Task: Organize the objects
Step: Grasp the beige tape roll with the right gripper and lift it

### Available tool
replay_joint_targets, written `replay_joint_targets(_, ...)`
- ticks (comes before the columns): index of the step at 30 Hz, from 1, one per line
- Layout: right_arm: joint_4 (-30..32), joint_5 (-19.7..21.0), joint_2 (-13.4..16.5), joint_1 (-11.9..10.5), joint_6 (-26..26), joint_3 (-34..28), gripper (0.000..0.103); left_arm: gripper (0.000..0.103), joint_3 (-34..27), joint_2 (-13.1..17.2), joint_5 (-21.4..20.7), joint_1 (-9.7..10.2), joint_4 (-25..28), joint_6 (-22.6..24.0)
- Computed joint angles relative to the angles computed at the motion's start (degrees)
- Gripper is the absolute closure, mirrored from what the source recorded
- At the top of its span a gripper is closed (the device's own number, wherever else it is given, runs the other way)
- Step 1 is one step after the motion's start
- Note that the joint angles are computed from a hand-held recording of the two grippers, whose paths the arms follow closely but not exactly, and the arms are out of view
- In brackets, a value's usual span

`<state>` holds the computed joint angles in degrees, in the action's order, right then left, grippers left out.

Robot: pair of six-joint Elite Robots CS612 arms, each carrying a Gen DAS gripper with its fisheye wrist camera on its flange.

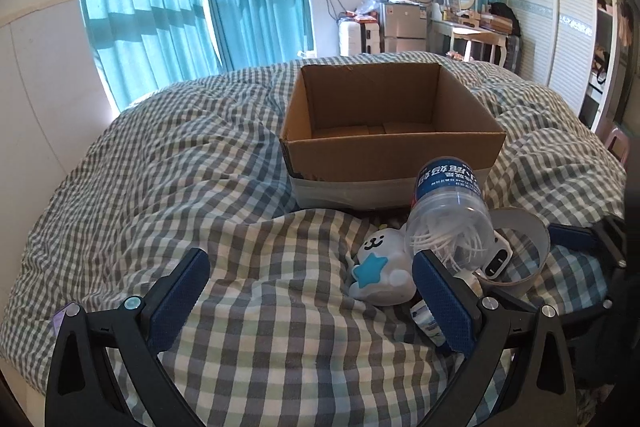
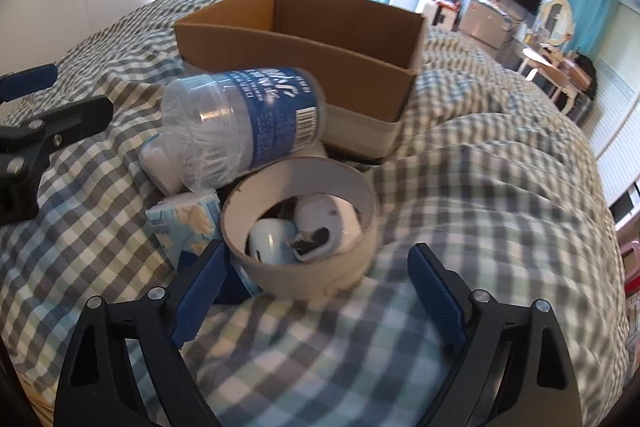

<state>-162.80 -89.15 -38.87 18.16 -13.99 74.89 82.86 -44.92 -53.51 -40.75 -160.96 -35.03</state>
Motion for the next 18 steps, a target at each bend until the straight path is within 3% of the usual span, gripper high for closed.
replay_joint_targets(4,1.2,0.5,0.8,0.1,0.4,-1.6,0.022,0.0,-0.2,0.2,-1.6,0.24,-0.9,1.0)
replay_joint_targets(9,-6.5,2.3,-1.5,-0.8,4.1,2.3,0.023,0.0,-0.9,0.6,-3.1,0.18,-3.4,4.1)
replay_joint_targets(14,-12.2,-3.2,-3.1,-1.3,5.1,3.6,0.023,0.0,-3.5,2.0,-5.9,0.1,-3.1,6.6)
replay_joint_targets(18,-13.6,-3.5,-3.6,-2.1,6.8,3.8,0.023,0.0,-6.7,4.0,-8.3,0.23,-2.2,8.5)
